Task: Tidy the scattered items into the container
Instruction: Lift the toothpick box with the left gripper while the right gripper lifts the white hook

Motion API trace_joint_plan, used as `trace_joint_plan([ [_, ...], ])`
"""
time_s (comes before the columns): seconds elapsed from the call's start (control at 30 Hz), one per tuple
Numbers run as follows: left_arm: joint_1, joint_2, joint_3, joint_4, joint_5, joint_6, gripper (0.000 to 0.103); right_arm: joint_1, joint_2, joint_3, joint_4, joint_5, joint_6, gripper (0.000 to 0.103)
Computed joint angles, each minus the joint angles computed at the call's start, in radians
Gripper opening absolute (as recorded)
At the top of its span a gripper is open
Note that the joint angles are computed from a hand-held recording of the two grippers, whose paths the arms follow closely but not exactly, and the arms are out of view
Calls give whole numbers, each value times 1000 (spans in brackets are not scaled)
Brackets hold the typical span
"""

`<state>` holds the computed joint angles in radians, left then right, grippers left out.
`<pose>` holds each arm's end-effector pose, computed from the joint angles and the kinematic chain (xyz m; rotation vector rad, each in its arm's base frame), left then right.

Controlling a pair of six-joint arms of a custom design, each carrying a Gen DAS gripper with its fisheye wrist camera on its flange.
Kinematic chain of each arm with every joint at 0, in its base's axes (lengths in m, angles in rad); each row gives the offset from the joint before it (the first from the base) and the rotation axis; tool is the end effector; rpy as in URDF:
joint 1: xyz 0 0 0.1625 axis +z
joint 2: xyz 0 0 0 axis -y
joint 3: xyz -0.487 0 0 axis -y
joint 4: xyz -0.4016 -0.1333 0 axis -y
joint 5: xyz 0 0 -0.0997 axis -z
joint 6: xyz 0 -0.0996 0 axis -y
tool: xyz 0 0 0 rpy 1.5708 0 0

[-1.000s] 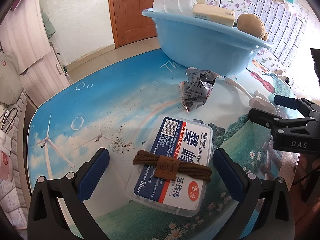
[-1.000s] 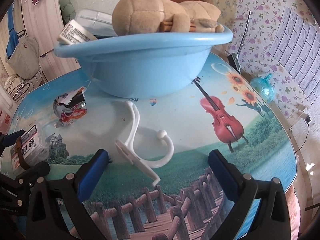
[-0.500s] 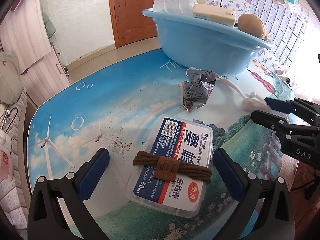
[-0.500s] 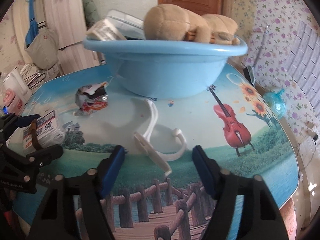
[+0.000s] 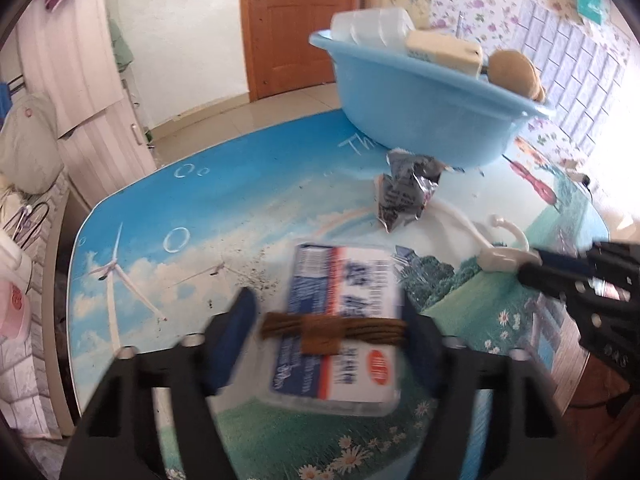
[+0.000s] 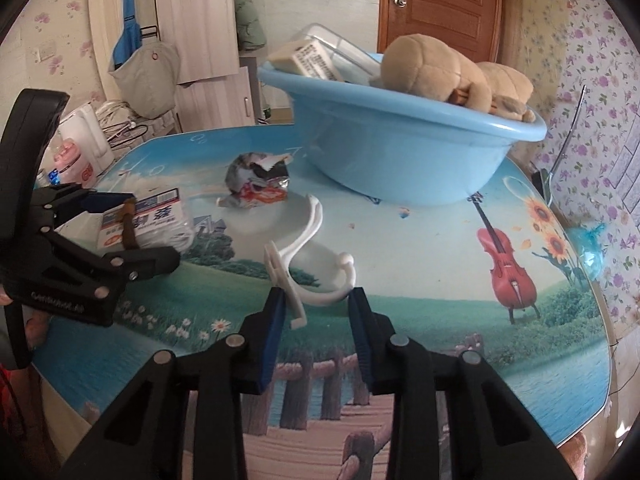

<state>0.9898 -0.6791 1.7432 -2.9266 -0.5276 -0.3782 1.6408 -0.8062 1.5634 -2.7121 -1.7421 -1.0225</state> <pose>-0.1919 -0.6920 0.0979 0.0378 2.1988 -0.8667 0.1691 -0.7482 0.1845 1.4103 -2.4094 0.3725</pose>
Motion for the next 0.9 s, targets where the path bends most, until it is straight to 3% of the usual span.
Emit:
trace_joint_plan([
  [0.03,-1,2,-2,8,8,-19,58,-2,-6,-2,28,11,0,12],
  [0.07,-2,2,-2,10,11,-27,58,-4,-13,0,46,20,-12,10],
  [0.17,-7,6,7,-17,17,-30,57,-8,-27,16,39,38,-60,9],
  [0.47,-36,-10,47,-33,44,-107,57,-35,-51,-6,101,119,-27,7],
  [0.9,-83,-46,76,-27,54,-154,57,-41,-95,24,125,210,-92,3],
])
